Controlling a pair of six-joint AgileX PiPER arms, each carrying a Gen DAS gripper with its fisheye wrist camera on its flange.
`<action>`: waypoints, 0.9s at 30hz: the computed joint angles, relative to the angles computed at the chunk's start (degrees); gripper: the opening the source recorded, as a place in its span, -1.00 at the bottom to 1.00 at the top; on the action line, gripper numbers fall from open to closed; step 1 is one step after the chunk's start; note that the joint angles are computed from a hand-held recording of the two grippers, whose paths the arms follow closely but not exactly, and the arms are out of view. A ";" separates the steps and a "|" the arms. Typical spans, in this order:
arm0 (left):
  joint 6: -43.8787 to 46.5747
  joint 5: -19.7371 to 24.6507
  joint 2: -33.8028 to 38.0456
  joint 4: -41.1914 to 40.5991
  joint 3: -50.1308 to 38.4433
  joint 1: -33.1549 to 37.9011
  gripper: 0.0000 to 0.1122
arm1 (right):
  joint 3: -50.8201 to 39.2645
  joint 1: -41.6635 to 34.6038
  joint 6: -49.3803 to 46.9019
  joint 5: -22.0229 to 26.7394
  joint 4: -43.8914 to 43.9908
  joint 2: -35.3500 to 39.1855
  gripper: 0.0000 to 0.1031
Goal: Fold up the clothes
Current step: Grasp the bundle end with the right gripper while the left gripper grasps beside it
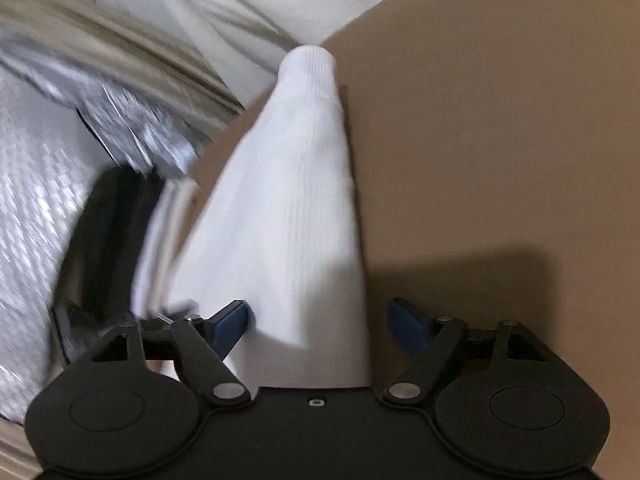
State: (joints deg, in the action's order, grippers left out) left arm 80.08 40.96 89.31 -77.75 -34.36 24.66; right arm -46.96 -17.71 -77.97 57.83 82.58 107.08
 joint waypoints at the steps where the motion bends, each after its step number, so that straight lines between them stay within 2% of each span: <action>1: -0.11 -1.89 -1.04 -1.81 0.75 -1.66 -0.69 | 0.58 0.61 -2.40 0.38 1.98 0.12 0.59; 2: 2.07 -6.06 -4.37 -2.49 2.18 -4.28 -0.69 | 2.07 2.00 -5.70 -0.65 3.96 -0.85 0.26; 3: 5.54 -11.79 -9.41 -2.36 4.11 -7.76 -0.69 | 3.65 3.38 -9.32 -1.97 5.64 -2.41 -0.24; 4: 7.07 -17.52 -15.14 0.06 5.94 -12.26 -0.72 | 5.63 4.54 -13.81 -3.42 6.91 -5.26 -0.31; 6: 3.26 -27.75 -22.14 1.55 8.60 -21.33 -0.74 | 7.57 5.24 -18.26 -3.20 8.09 -10.30 -0.39; 7: 1.00 -29.95 -24.17 2.14 9.11 -23.50 -0.74 | 8.34 6.13 -18.15 -3.63 8.34 -13.61 -0.40; 8: 1.03 -29.86 -25.93 1.93 9.29 -23.39 -0.74 | 8.90 7.09 -17.84 -4.15 8.46 -16.88 -0.40; 10: 7.97 -30.01 -29.13 -4.28 9.86 -22.46 -0.74 | 10.00 8.17 -20.19 -3.75 11.00 -21.31 -0.41; 11: 11.93 -28.30 -29.46 -7.98 9.72 -20.46 -0.74 | 10.00 7.30 -21.42 -3.25 11.70 -22.46 -0.41; 12: 13.59 -25.28 -29.14 -9.52 9.25 -17.65 -0.72 | 9.86 7.49 -21.86 -4.82 12.34 -23.35 -0.40; 14: 10.04 -15.70 -24.07 -6.67 6.96 -10.41 -0.59 | 8.98 10.24 -19.78 -13.03 11.81 -22.46 -0.28; 15: 5.34 -11.95 -19.91 -2.73 5.23 -7.54 -0.36 | 8.07 11.01 -16.22 -17.02 9.51 -20.85 -0.11; 16: -0.30 -9.07 -15.03 1.89 3.02 -5.39 -0.07 | 6.97 11.58 -12.17 -20.43 6.63 -19.02 -0.04; 17: -4.90 -7.12 -10.81 5.73 1.23 -3.83 -0.06 | 5.63 10.93 -7.55 -21.55 2.84 -16.96 -0.01; 18: -8.36 -5.66 -6.88 8.73 -0.26 -2.51 -0.06 | 5.08 9.06 -4.00 -20.38 1.05 -15.37 0.02; 19: -9.52 -2.06 -3.55 9.96 -1.44 0.09 -0.05 | 5.04 6.32 -1.26 -16.91 0.64 -14.01 0.04; 21: -9.16 5.99 -0.72 10.33 -2.79 5.80 -0.04 | 2.21 0.10 7.47 -6.08 -4.31 -11.05 0.09; 23: -12.91 15.14 1.17 12.94 -4.91 10.58 0.11 | 2.43 -3.83 10.99 -0.03 -7.75 -11.51 0.19; 24: -13.24 19.09 2.20 13.24 -5.15 12.38 0.28 | 3.26 -4.27 11.23 1.18 -8.86 -12.09 0.27; 25: -12.81 21.44 2.90 13.40 -4.57 13.08 0.49 | 2.79 -4.98 12.62 3.06 -11.83 -11.82 0.31; 27: -13.87 20.22 2.76 15.64 -3.31 10.31 0.59 | 2.02 -6.06 14.82 6.49 -17.02 -11.40 0.35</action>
